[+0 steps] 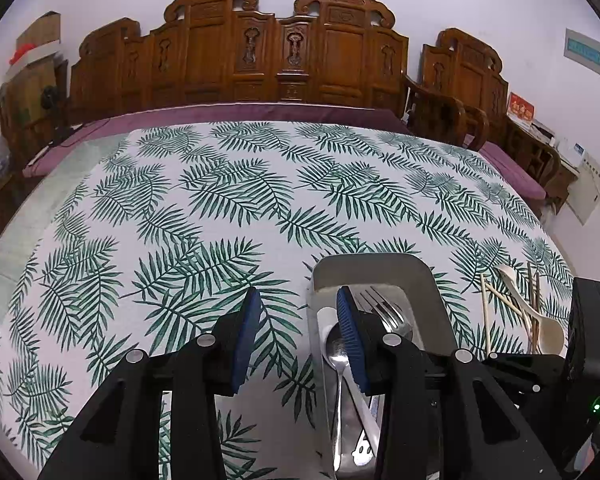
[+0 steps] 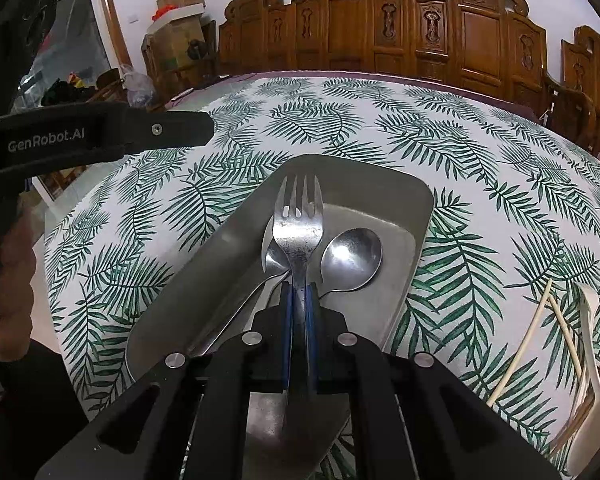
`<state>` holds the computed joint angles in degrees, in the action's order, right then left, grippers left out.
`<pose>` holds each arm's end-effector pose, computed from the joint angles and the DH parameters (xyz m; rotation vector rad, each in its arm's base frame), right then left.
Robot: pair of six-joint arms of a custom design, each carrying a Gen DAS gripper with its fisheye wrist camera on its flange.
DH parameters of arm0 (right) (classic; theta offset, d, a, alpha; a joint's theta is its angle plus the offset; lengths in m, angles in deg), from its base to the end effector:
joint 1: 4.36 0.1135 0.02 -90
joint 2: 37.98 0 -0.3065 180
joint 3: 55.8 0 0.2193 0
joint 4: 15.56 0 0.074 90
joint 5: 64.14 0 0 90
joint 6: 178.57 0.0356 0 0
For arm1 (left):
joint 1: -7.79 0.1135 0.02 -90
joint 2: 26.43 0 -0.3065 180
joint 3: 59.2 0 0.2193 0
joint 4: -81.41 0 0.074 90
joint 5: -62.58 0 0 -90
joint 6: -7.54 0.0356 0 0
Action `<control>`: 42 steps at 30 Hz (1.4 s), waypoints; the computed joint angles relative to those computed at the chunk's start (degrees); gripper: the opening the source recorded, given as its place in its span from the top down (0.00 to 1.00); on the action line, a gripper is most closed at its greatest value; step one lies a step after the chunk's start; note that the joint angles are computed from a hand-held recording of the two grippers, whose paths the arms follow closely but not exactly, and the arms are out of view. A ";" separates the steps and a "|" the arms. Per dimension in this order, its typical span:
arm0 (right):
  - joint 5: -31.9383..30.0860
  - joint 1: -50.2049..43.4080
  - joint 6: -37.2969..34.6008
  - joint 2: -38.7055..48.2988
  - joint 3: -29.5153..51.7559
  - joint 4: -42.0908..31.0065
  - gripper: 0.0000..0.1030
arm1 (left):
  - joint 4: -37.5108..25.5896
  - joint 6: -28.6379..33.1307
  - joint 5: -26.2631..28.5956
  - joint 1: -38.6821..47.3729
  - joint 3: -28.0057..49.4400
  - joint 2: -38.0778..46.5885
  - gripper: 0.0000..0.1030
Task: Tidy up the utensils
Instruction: 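Lower the metal fork into the grey tray and open the right tool, then grasp the white plastic knife on the tablecloth with the right tool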
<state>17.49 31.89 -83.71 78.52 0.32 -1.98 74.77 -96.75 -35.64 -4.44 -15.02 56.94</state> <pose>0.2711 0.2052 0.1175 -0.7273 2.3273 0.5058 0.2265 -0.0439 0.2010 -0.1112 2.3582 -0.0546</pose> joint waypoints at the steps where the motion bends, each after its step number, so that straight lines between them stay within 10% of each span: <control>1: -0.13 -0.13 -0.01 -0.05 -0.12 0.17 0.92 | -0.01 0.02 -0.07 -0.10 0.03 0.10 0.64; 23: -6.88 -22.24 -8.43 -18.62 -9.19 -4.50 0.92 | 1.39 -5.19 -3.15 -14.25 2.61 3.25 0.64; 42: -11.40 -39.42 -20.91 -3.54 0.11 -12.89 0.92 | 2.94 -8.61 -4.84 -26.95 7.33 13.96 0.59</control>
